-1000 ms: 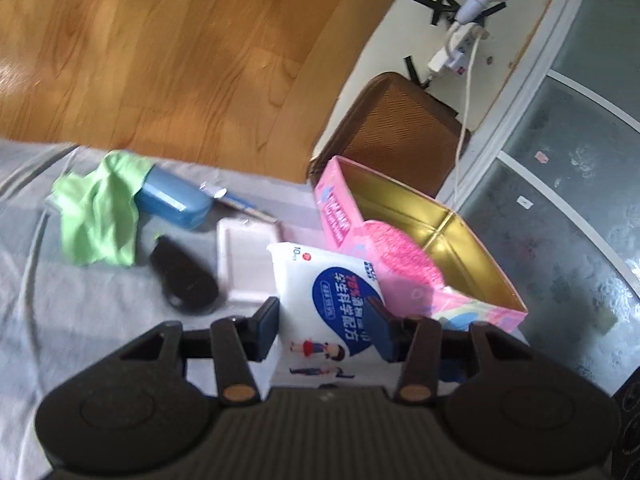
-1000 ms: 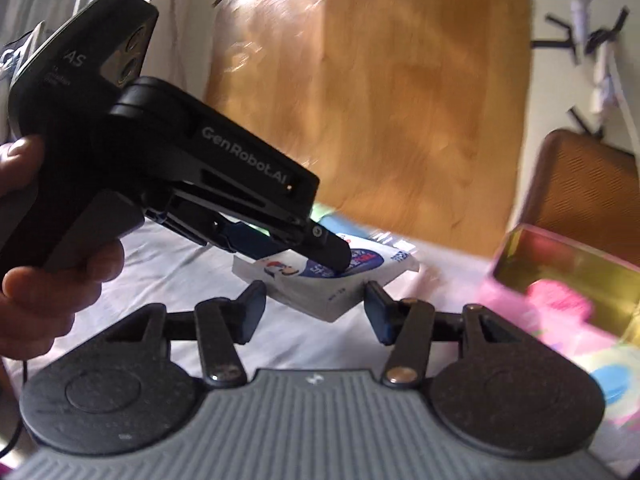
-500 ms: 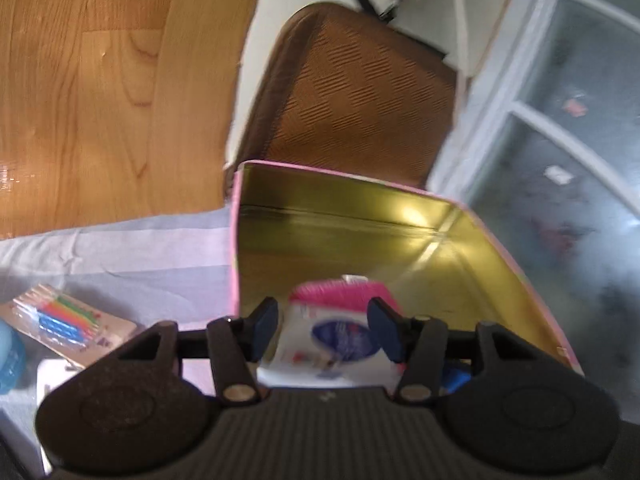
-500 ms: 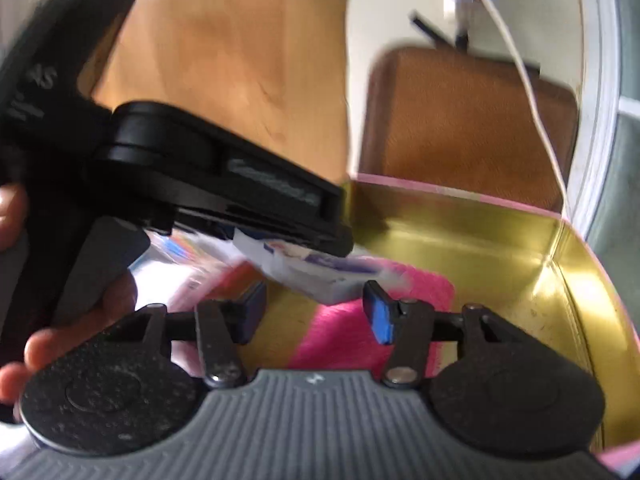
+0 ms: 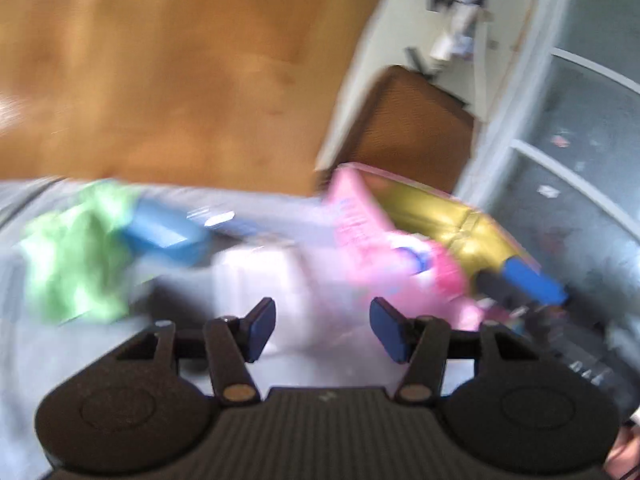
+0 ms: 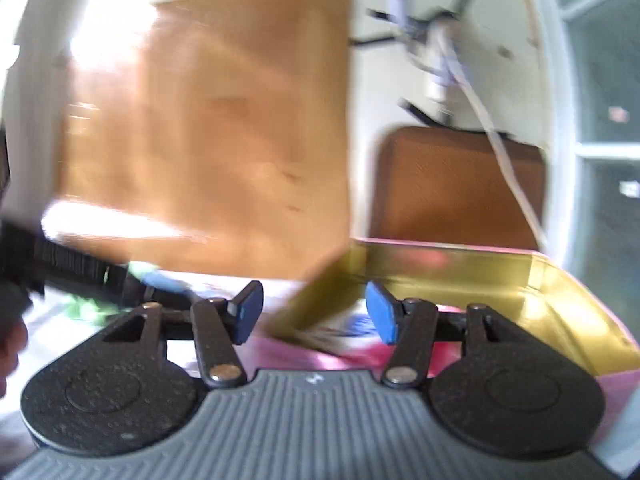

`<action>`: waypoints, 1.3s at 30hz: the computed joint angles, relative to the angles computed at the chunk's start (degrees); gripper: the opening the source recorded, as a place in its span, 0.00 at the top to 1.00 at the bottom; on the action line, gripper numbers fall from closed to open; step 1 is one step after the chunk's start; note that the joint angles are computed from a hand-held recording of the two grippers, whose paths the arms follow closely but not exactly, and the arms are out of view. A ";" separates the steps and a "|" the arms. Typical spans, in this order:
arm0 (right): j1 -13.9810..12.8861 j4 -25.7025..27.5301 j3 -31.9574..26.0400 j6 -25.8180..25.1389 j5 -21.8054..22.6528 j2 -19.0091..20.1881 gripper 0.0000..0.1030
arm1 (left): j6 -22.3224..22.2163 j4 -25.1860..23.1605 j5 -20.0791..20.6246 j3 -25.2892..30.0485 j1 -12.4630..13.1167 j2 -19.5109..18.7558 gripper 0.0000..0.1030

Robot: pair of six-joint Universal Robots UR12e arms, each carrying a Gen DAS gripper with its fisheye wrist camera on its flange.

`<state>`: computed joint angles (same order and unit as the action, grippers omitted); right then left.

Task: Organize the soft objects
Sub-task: 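Place the wet-wipe pack into the pink tin and release, then grasp the green cloth with the right gripper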

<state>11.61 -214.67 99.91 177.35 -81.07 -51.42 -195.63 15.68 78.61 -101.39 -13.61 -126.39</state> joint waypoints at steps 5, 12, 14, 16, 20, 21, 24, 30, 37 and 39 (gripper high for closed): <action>2.43 14.63 -5.23 -3.51 10.13 0.87 0.62 | -3.79 -0.17 18.60 -7.19 2.38 3.06 0.57; 8.29 33.06 -19.20 -5.17 10.17 6.59 0.64 | -10.08 2.00 24.33 -9.28 4.28 3.68 0.55; 9.67 39.54 -22.53 -6.04 5.91 7.88 0.60 | -9.12 1.84 24.12 -9.04 4.22 3.57 0.55; 9.82 41.09 -23.85 -4.53 4.91 8.91 0.71 | -8.95 2.20 23.16 -9.12 4.49 3.51 0.55; 8.45 40.59 -18.43 -4.47 9.71 5.36 0.92 | -9.98 3.55 21.51 -9.76 4.93 3.53 0.53; 8.15 39.67 -16.22 -6.42 10.94 4.17 0.93 | -9.91 3.43 21.56 -9.70 4.88 3.52 0.53; 7.23 37.49 -9.29 -12.06 14.21 0.45 0.93 | -8.68 2.37 22.94 -9.25 4.31 3.45 0.53; 5.95 27.77 -0.07 -14.97 16.35 -2.79 0.91 | -6.68 0.39 25.46 -8.30 3.44 3.16 0.53; 3.97 30.54 -1.42 -8.27 22.93 -2.10 0.76 | -5.13 -0.78 27.35 -7.80 2.90 3.03 0.52; 3.76 29.92 -1.22 -7.52 23.62 -2.09 0.64 | -5.02 -0.90 27.57 -7.77 2.82 3.03 0.52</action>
